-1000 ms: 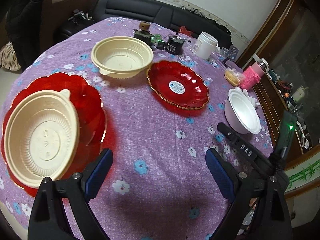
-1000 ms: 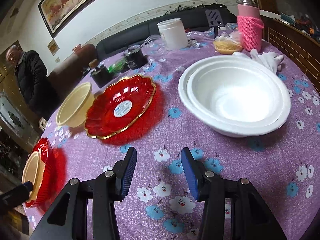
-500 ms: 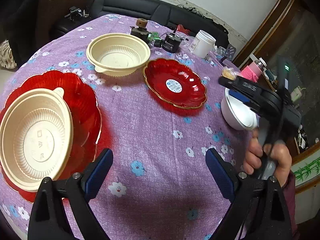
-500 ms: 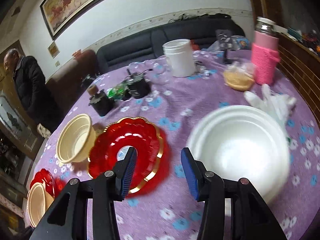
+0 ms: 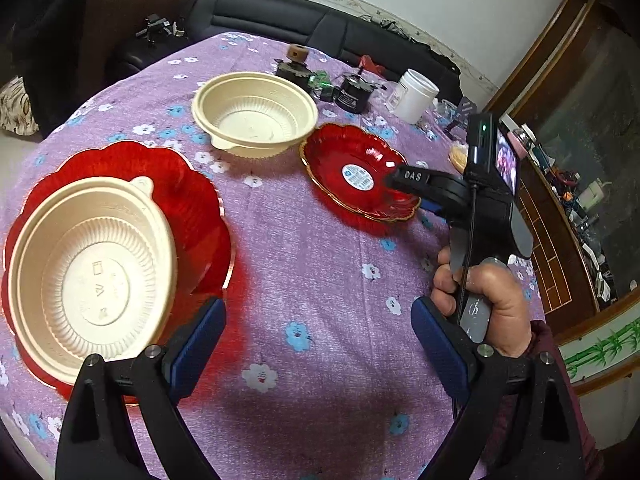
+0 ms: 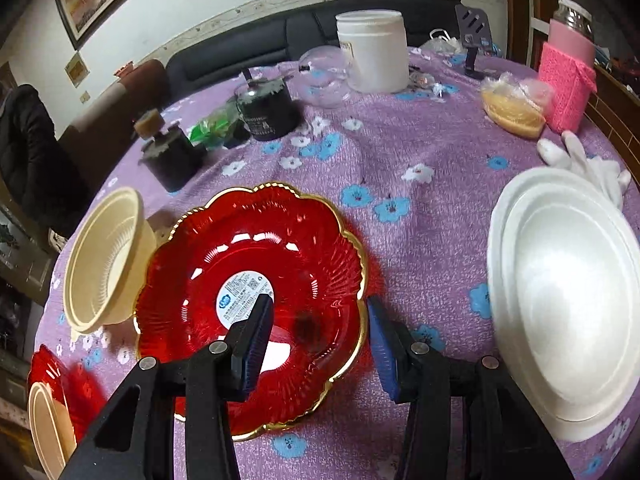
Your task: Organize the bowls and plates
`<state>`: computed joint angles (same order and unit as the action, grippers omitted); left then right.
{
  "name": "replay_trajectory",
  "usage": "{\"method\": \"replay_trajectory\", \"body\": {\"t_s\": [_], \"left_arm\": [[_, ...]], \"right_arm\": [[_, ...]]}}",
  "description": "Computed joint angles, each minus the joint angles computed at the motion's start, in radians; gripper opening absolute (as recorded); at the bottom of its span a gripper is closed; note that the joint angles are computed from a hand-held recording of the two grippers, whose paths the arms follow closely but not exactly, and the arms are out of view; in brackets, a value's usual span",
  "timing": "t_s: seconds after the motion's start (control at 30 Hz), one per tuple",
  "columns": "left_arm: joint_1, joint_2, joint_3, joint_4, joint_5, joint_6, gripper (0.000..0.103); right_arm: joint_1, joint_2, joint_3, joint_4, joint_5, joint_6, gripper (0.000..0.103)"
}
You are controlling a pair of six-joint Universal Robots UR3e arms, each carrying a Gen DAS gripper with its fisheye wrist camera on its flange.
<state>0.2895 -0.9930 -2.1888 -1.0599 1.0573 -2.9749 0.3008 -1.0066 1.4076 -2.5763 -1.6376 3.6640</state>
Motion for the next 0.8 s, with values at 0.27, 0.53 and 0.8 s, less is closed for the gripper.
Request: {"method": "replay_trajectory", "body": {"t_s": [0.27, 0.53, 0.8], "left_arm": [[0.041, 0.057, -0.02, -0.056, -0.022, 0.031, 0.093], [0.055, 0.082, -0.014, -0.088, -0.03, 0.038, 0.093], [0.057, 0.11, -0.013, -0.112, -0.036, 0.041, 0.093]], "right_arm": [[-0.013, -0.005, 0.019, 0.007, 0.004, -0.017, 0.02], [0.013, -0.113, 0.164, -0.022, 0.025, -0.039, 0.017], [-0.036, -0.386, 0.545, -0.112, 0.125, -0.065, 0.017]]}}
